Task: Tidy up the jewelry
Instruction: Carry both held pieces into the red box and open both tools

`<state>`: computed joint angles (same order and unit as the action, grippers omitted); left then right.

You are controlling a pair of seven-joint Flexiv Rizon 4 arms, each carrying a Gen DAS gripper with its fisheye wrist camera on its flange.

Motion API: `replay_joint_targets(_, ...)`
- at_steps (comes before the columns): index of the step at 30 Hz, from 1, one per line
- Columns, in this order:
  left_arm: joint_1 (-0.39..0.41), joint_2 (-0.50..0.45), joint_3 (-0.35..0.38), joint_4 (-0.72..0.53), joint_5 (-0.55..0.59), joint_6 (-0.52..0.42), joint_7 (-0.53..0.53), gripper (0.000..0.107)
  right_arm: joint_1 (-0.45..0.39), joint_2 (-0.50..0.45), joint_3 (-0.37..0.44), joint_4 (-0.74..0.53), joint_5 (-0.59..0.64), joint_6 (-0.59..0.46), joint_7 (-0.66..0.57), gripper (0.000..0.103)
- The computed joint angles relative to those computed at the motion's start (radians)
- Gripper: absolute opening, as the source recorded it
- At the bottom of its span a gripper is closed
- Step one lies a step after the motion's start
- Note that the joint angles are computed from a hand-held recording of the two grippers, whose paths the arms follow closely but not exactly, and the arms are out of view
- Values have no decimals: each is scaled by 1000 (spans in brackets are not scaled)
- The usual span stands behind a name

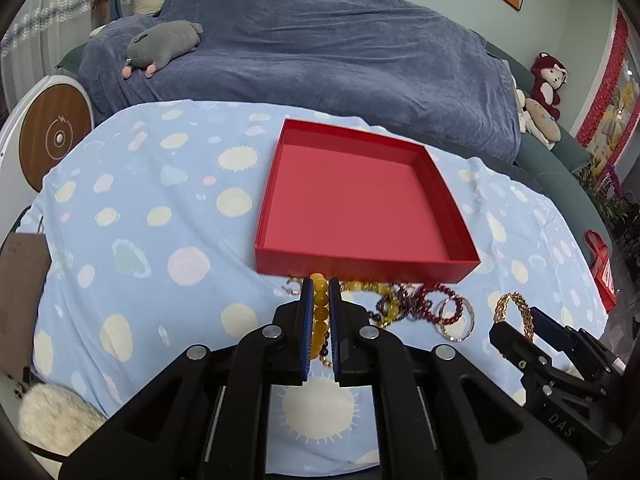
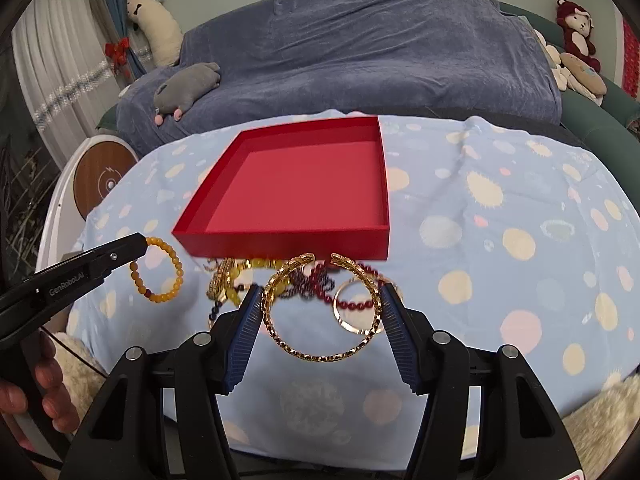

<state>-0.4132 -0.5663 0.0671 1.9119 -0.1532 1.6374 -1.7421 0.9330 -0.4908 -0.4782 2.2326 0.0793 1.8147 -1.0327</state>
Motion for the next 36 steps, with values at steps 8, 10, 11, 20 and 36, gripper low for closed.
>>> replay_joint_targets(8, 27, -59, -8, -193, 15, -79, 54, 7, -295, -32, 212, -187, -127, -70, -4, 57)
replay_joint_targets(10, 41, -98, -21, -268, 12, -109, 67, 7, -351, -65, 248, -255, -172, -100, 0, 57)
replay_joint_targets(11, 48, -125, -27, -318, 8, -134, 74, 7, -369, -88, 252, -300, -198, -125, 3, 57)
replay_joint_targets(20, 40, -383, 45, -765, 51, -410, 19, 7, -617, -284, 476, -649, -316, -308, 14, 57)
replay_joint_targets(36, 82, -629, 19, -1204, 159, -716, -62, 9, -668, -472, 544, -955, -315, -512, -77, 61)
